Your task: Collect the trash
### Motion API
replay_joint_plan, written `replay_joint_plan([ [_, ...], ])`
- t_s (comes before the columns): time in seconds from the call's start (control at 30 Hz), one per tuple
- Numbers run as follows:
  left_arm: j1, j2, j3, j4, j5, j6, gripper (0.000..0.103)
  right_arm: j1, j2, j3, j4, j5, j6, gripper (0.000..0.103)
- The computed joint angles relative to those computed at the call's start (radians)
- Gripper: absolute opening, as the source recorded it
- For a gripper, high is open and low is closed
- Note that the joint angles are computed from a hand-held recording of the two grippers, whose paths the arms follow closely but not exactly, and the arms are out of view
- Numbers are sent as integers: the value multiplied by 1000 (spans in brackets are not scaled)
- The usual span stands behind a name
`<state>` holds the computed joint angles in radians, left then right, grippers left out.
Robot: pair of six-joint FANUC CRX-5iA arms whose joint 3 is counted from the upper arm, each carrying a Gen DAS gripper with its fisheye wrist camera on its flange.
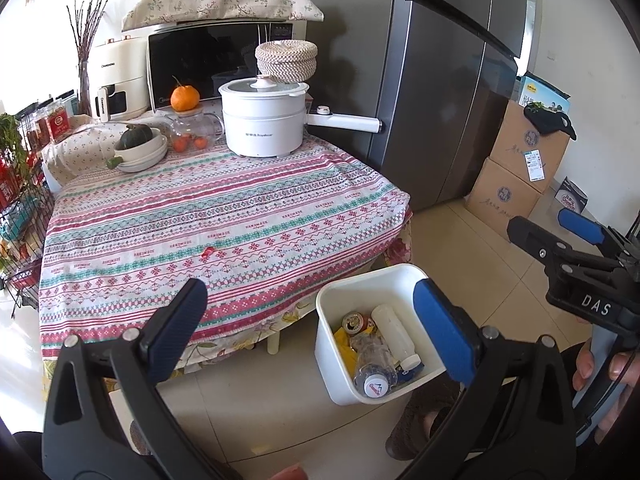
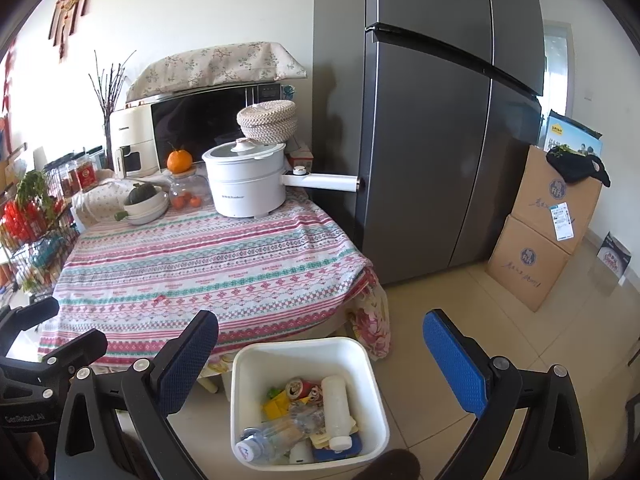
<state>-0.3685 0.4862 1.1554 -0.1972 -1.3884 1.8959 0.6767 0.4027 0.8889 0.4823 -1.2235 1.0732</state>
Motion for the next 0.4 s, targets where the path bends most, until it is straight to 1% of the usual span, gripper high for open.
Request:
replay_joint_plan([
  [0.3, 10, 0, -10, 28, 3, 2, 102, 6, 33, 40, 26, -43, 6, 103],
  [0.4, 14, 4, -7, 38, -1, 3, 102, 11, 32, 32, 45, -44, -1, 103],
])
